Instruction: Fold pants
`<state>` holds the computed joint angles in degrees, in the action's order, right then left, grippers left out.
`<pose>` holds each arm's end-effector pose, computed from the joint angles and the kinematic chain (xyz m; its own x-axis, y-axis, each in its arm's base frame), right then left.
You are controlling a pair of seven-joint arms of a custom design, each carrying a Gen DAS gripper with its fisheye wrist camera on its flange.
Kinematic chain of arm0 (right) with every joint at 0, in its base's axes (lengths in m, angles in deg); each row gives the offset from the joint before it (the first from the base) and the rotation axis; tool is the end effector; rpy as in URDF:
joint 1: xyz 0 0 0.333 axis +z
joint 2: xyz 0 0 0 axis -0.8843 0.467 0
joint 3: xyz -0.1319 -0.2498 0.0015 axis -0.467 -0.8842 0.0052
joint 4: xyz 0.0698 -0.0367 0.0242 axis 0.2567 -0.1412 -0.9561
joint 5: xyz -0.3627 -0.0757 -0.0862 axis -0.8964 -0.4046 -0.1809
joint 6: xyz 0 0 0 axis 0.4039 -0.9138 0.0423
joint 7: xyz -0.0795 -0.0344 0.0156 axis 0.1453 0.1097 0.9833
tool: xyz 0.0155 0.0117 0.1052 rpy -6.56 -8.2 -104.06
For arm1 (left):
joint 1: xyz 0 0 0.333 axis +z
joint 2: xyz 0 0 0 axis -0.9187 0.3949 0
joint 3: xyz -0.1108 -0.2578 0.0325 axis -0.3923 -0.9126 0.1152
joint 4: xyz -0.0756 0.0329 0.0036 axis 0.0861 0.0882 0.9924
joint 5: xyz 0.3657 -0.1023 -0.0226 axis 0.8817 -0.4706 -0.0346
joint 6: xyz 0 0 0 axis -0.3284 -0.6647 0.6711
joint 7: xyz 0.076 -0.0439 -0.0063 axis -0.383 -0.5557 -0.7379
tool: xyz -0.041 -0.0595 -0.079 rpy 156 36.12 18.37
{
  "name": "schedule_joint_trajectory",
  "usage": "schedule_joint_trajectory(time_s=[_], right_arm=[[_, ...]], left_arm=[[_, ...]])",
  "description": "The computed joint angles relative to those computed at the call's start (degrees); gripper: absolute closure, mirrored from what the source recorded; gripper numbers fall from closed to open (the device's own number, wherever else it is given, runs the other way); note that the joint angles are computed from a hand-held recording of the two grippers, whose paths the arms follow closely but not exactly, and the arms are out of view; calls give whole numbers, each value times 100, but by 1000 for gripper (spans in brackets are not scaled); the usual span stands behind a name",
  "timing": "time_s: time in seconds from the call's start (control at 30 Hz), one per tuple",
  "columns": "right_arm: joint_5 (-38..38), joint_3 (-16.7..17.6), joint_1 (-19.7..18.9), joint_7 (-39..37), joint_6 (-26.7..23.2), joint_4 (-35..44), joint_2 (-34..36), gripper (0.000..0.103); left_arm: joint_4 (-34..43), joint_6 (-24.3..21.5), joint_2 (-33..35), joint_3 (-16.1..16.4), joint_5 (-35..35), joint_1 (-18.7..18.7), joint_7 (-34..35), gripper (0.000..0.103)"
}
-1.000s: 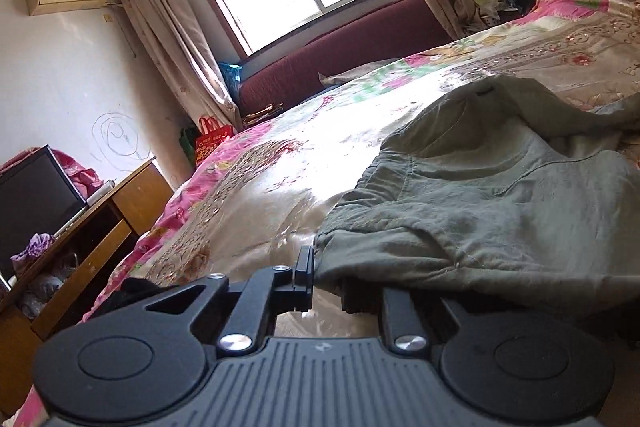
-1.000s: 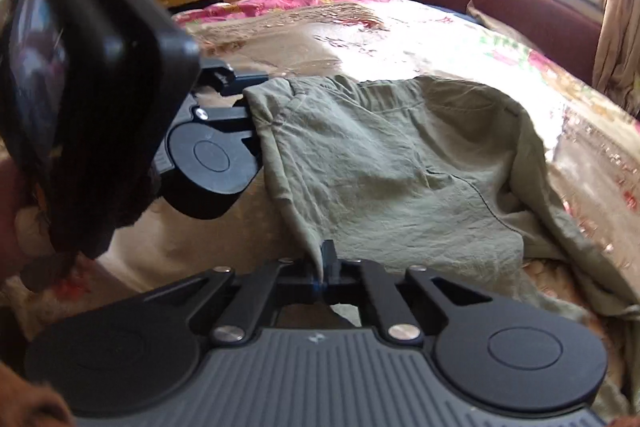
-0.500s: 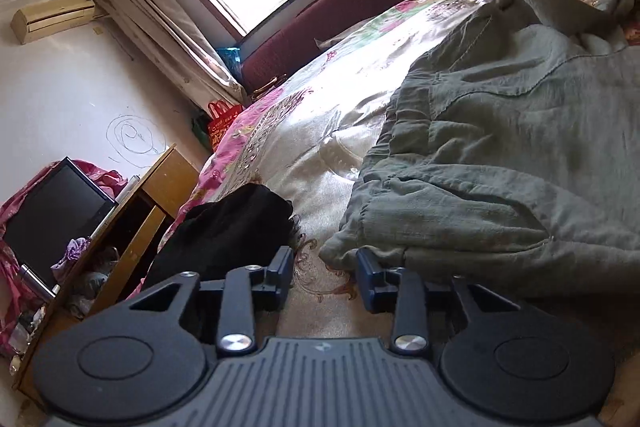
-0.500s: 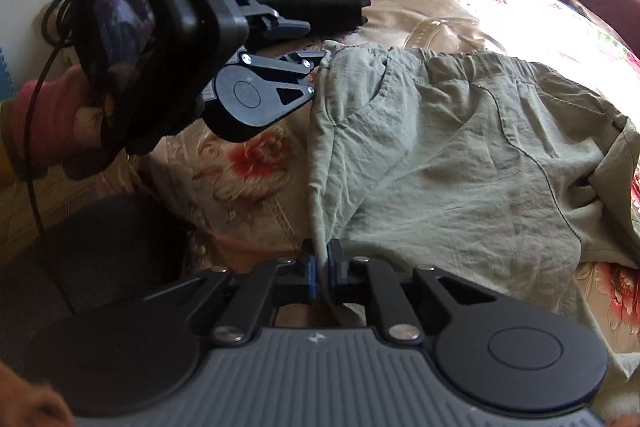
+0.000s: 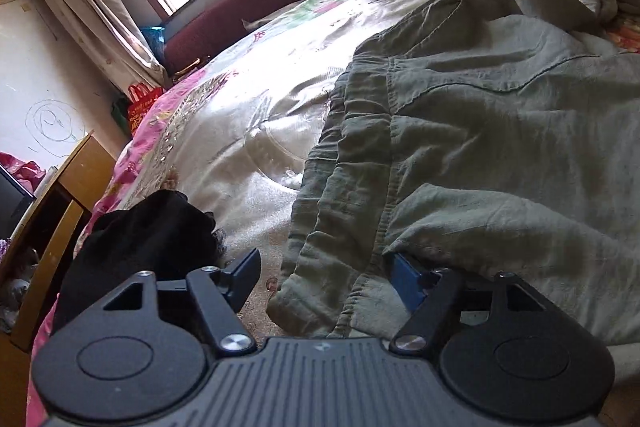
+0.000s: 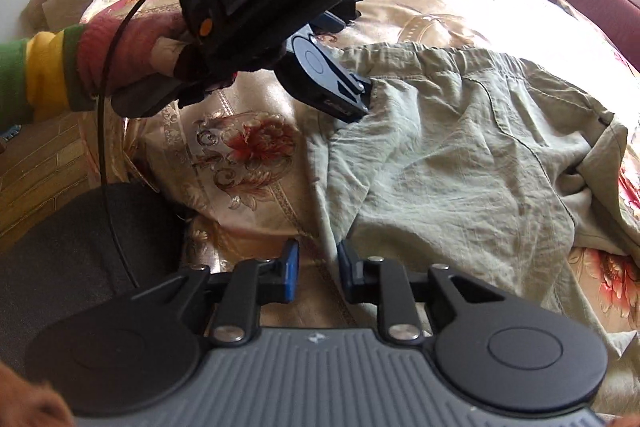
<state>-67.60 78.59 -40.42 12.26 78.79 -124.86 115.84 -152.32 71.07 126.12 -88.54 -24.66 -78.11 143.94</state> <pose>0.6359 0.3112 0.4553 0.6848 -0.7272 0.0474 -0.5559 -0.5633 -0.6113 0.7450 -0.1807 0.4278 -0.3405 -0.8255 -0.4502 -0.5153 0.5643 -0.6450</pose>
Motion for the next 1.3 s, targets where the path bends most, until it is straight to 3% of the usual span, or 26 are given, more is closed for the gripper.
schedule_joint_trajectory(time_s=[0.03, 0.13, 0.27, 0.37, 0.53, 0.67, 0.8, 0.87, 0.93, 1.0, 1.1, 1.2, 1.3], right_arm=[[-3, -9, 0, 22, -59, 51, 32, 80], [59, 13, -13, 80, -185, 244, 165, 78], [316, 148, -55, 47, -255, 442, 300, 78], [627, 269, -122, -99, 53, 149, 124, 78], [1116, 153, -276, 276, 737, -834, -637, 81], [564, -424, -249, 1576, 1272, -1944, -1490, 76], [-1606, -1277, -274, 4400, 1349, -2698, -2085, 74], [-2544, -1543, -446, 5708, 1199, -2823, -2204, 74], [-3006, -1669, -677, 6625, 1010, -2810, -2200, 70], [-2942, -1710, -964, 7068, 1022, -2813, -2174, 69], [-3437, -1758, -1248, 7888, 973, -2727, -2083, 66], [-3346, -1635, -1551, 8047, 1108, -2739, -2040, 60], [-3030, -1466, -1764, 7966, 1136, -2463, -1761, 59]], left_arm=[[-105, -7, -72, -19, -32, 23, -21, 20], [-580, -64, -411, 219, 276, -132, -277, 46], [-1208, -153, -838, 566, 960, -321, -1018, 47], [-1456, -459, -1091, 711, 1505, -465, -1655, 47], [-1842, -615, -1527, 599, 2219, -507, -2294, 46], [-2034, -692, -1802, 451, 2747, -549, -2897, 46], [-2199, -506, -2058, 120, 2830, -457, -3224, 46], [-2175, -255, -2037, -254, 2256, -294, -2695, 46], [-2114, -30, -1940, -540, 1766, -270, -2097, 46], [-1950, 164, -1729, -865, 1225, -293, -1358, 45], [-1538, 326, -1286, -1298, 608, -416, -387, 43], [-1088, 470, -858, -1443, 365, -706, 269, 40], [-549, 259, -455, -1614, -25, -897, 870, 37]])
